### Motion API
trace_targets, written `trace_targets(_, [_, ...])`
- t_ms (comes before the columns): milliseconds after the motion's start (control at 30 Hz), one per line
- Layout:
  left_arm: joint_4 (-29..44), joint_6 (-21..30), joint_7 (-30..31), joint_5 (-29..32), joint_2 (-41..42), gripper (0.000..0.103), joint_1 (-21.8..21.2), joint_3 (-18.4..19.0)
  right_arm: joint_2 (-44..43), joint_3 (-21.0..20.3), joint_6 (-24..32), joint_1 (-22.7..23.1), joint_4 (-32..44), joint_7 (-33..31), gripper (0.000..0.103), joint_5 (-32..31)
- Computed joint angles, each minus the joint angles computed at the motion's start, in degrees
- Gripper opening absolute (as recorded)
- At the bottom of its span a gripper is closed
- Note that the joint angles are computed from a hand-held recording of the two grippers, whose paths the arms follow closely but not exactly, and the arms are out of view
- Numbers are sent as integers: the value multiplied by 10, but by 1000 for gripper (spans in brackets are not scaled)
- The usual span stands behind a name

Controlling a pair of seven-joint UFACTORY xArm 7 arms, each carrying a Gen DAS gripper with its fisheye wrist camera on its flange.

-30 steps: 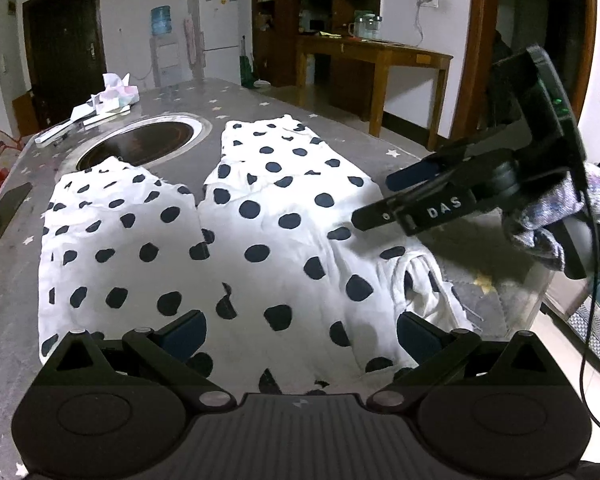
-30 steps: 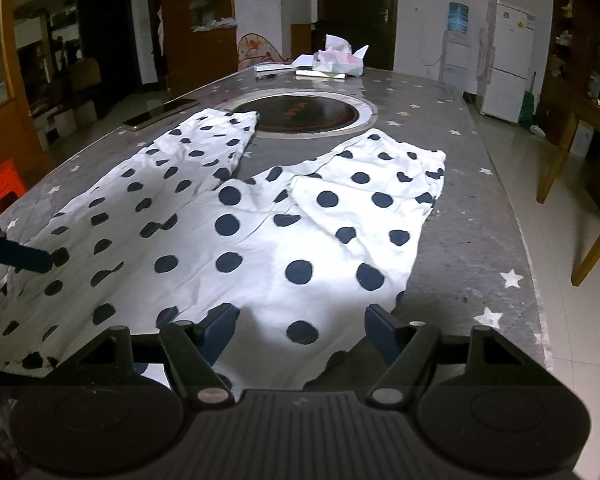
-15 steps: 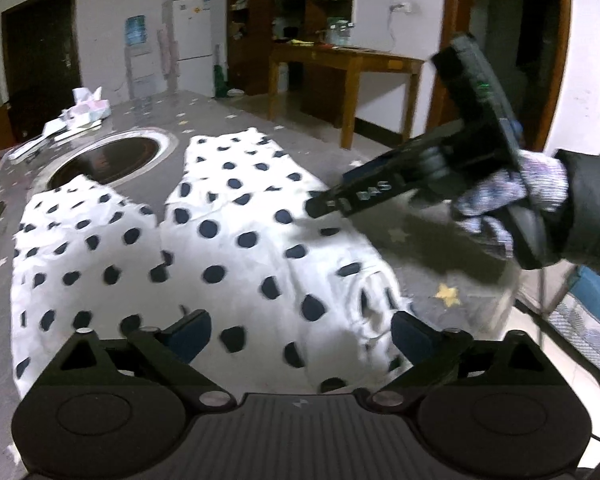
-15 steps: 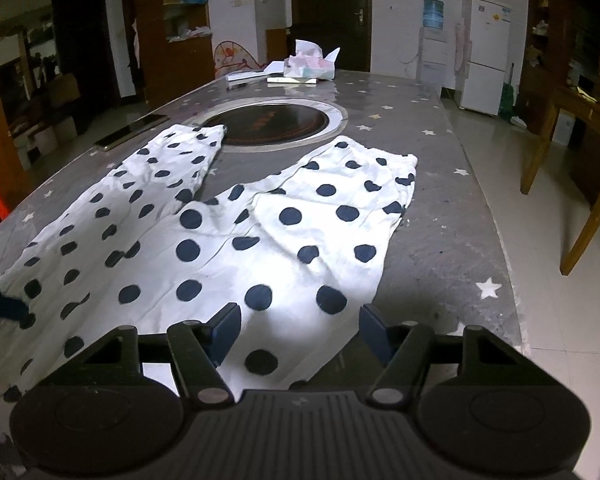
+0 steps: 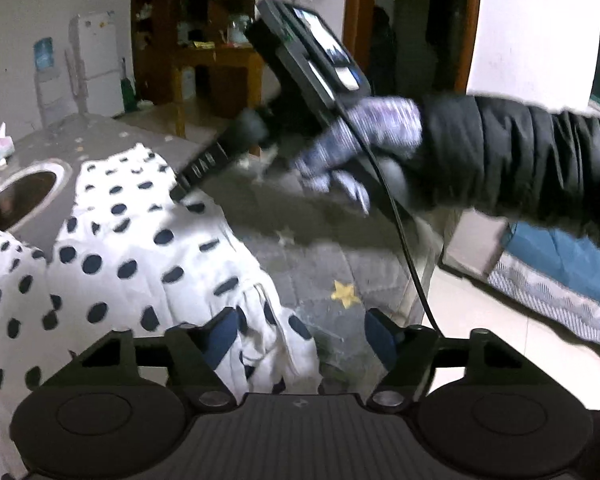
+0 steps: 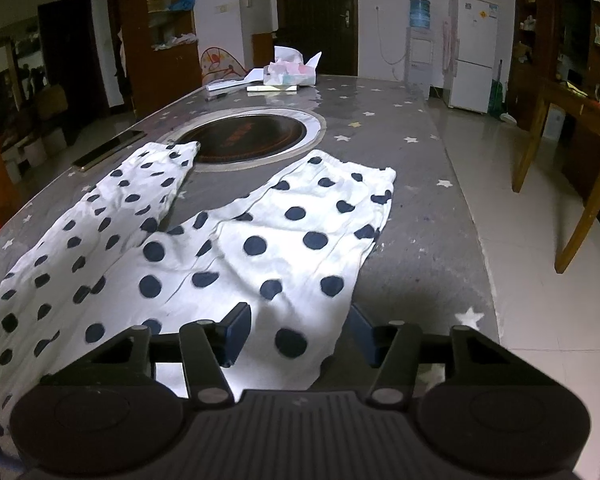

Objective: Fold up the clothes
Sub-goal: 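Move the right gripper toward the garment's opposite side edge, then grasp the opposite side edge with the right gripper and lift it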

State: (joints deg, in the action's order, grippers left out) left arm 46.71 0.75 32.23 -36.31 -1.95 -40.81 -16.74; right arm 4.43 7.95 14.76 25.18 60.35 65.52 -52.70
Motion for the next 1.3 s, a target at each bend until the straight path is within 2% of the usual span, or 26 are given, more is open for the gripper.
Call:
trace_targets(67, [2, 17, -49, 57, 8, 55, 13, -2, 8, -4, -6, -5, 8, -8, 53, 9])
trace_targets(167, [8, 40, -62, 65, 16, 41, 23, -4, 26, -11, -17, -13, 28, -41, 50, 49])
trace_targets(233, [11, 45, -50, 49, 19, 34, 29, -8, 42, -17, -21, -16, 44, -69, 46, 82])
trace_targets(300, [16, 49, -22, 14, 21, 22, 34, -10, 59, -24, -20, -17, 63, -97, 44, 115])
trace_targets(367, [24, 59, 9, -31, 22, 15, 41, -12, 80, -32, -15, -14, 86, -123, 43, 145])
trace_targets(533, [31, 74, 108, -172, 6, 12, 43, -7, 141, -61, 11, 3, 162, -165, 42, 191])
trace_targets(800, [34, 94, 180, -278, -15, 11, 41, 15, 230, -98, 58, 26, 275, -198, 40, 237])
trace_targets(967, [32, 102, 198, -312, -27, 11, 44, 23, 258, -108, 67, 35, 309, -208, 25, 259])
trace_targets(1033, [32, 105, 204, -323, -31, 11, 45, 26, 263, -114, 70, 39, 317, -205, 10, 261])
trace_targets(1300, [13, 101, 224, -381, -68, 8, 39, 35, 260, -132, 79, 58, 344, -176, 4, 246])
